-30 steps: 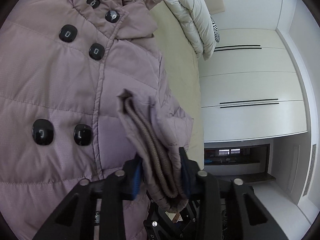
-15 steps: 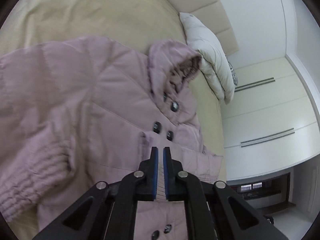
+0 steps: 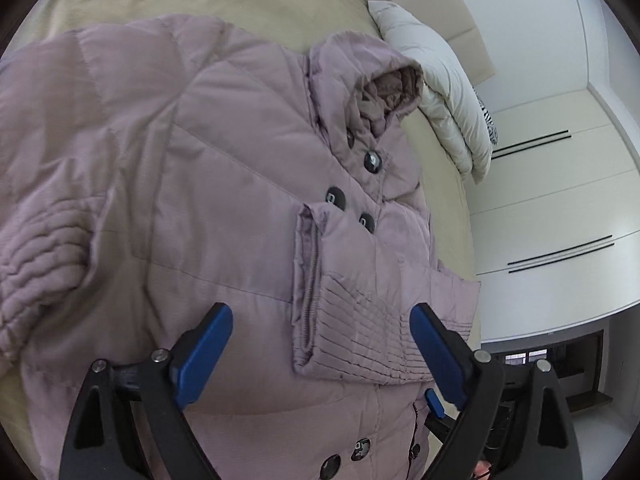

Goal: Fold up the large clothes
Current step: 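Lift the sleeve with the right gripper and fold it across the coat front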

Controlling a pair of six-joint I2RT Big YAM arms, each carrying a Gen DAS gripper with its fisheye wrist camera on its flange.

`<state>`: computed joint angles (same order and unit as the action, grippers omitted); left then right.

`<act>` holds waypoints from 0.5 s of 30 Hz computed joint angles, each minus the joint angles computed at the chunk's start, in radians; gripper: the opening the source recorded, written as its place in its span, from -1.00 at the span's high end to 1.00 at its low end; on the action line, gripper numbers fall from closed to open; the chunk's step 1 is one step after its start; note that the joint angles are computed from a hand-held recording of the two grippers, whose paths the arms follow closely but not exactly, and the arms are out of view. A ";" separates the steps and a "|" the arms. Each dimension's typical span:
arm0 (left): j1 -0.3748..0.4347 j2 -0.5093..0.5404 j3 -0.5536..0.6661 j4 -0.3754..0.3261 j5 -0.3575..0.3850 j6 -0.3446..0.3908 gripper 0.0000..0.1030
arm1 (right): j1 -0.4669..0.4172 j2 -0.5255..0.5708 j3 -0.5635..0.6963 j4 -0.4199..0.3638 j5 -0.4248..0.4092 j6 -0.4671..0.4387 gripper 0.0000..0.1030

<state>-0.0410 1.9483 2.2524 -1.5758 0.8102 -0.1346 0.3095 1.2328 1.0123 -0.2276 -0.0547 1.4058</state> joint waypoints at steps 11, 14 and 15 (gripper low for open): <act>-0.094 0.055 0.078 -0.091 -0.085 0.095 0.72 | -0.009 0.013 -0.037 0.062 -0.011 0.013 -0.49; -0.099 0.023 0.045 -0.032 -0.119 0.090 0.77 | -0.011 0.019 -0.034 0.073 -0.011 0.015 -0.49; -0.096 0.018 0.044 -0.022 -0.118 0.081 0.77 | -0.011 0.019 -0.031 0.077 -0.012 0.019 -0.49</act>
<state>-0.1372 1.9661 2.2960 -1.5978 0.6918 -0.0539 0.2984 1.2520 0.9809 -0.1510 -0.0665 1.4253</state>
